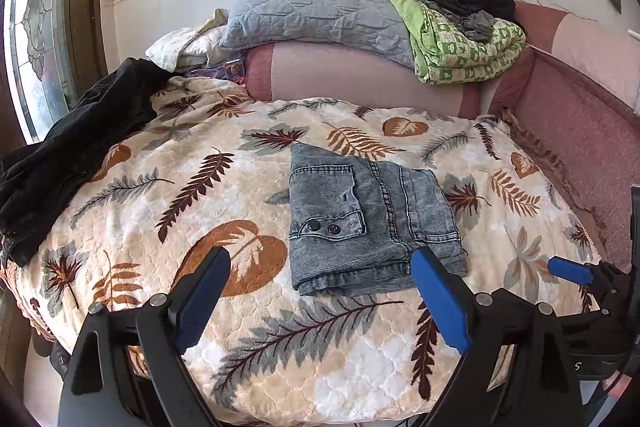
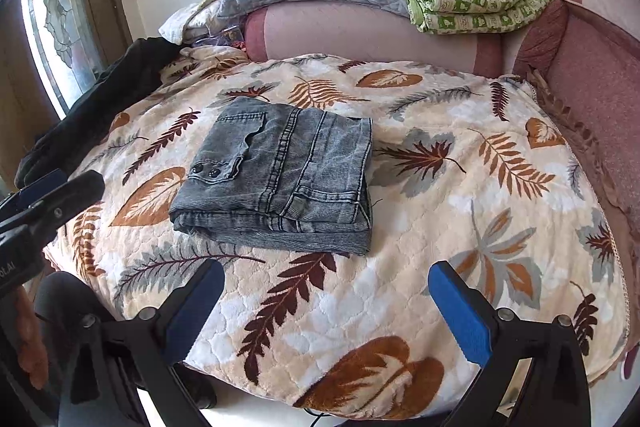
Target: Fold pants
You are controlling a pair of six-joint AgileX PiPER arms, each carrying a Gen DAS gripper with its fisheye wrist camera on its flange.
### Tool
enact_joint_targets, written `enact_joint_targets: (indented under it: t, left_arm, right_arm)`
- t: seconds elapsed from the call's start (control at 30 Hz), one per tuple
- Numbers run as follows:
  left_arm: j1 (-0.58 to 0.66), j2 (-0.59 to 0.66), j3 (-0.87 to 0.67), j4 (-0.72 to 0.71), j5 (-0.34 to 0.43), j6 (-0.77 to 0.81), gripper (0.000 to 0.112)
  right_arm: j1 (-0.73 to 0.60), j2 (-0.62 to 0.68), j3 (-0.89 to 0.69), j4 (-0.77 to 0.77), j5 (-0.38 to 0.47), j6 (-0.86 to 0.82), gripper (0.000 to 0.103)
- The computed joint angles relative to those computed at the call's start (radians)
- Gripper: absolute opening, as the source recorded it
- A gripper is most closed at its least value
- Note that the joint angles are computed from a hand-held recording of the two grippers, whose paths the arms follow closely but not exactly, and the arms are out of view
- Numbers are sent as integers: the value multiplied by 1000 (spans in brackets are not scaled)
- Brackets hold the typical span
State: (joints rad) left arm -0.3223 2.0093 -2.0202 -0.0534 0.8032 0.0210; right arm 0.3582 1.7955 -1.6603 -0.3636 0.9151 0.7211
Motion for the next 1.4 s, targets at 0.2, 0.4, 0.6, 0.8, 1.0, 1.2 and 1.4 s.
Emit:
enact_joint_targets:
  t: [0.2, 0.4, 0.6, 0.8, 1.0, 1.2, 1.4]
  left_arm:
    - [0, 32, -51, 4, 16, -6, 92]
    - [0, 62, -95, 1, 48, 3, 92]
    - [9, 86, -127, -7, 78, 1, 92]
    - [15, 129, -200, -32, 139, 10, 92]
    - [16, 170, -273, -48, 197, 11, 92]
    - [15, 205, -338, -38, 240, -2, 92]
    - [13, 210, -344, -42, 239, 9, 92]
  right_arm:
    - [-5, 3, -5, 29, -5, 1, 103]
    - [-2, 20, -34, 41, 2, -8, 103]
    - [4, 37, -57, 43, 12, -16, 103]
    - [8, 41, -66, 36, 18, -16, 103]
    - [7, 47, -78, 36, 26, -25, 103]
    - [6, 48, -75, 42, 25, -29, 103]
    - [4, 52, -75, 48, 22, -34, 103]
